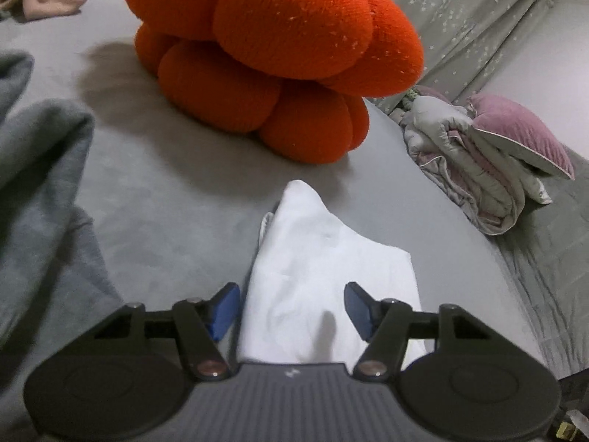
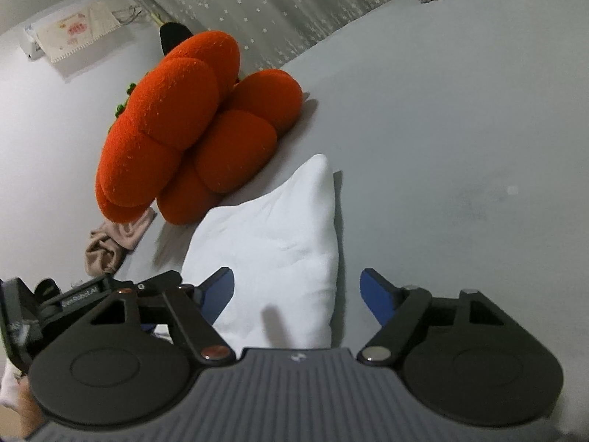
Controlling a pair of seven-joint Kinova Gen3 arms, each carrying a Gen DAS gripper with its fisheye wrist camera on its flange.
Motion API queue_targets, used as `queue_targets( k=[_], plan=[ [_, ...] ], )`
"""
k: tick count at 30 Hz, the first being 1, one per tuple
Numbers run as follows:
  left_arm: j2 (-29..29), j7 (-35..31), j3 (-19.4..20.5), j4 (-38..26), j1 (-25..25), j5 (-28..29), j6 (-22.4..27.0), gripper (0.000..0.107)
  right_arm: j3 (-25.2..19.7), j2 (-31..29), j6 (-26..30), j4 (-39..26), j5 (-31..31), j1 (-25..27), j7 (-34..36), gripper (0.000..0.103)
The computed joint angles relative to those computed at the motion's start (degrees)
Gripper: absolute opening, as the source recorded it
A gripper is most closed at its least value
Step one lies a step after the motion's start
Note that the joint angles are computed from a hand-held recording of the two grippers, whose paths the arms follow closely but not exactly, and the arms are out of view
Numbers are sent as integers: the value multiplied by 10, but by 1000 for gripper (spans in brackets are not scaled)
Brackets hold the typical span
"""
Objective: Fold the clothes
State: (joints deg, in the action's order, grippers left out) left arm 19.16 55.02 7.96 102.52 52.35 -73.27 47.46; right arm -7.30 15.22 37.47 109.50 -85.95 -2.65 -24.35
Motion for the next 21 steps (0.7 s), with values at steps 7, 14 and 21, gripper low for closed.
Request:
queue_targets(
  k=[7,14,21],
  plan=[
    [-1,-5,-5,15,-37,-31,-69,60,-10,48,25,-56,26,11,-28,68],
    [-3,-28,-27,22,-46,-20,-121,17,-26,50,-12,-57,34,9,-25,29],
    [-18,29,-24,30,-47,-35,-130,15,-36,9,-74,-46,67,-9,-34,14]
  ],
)
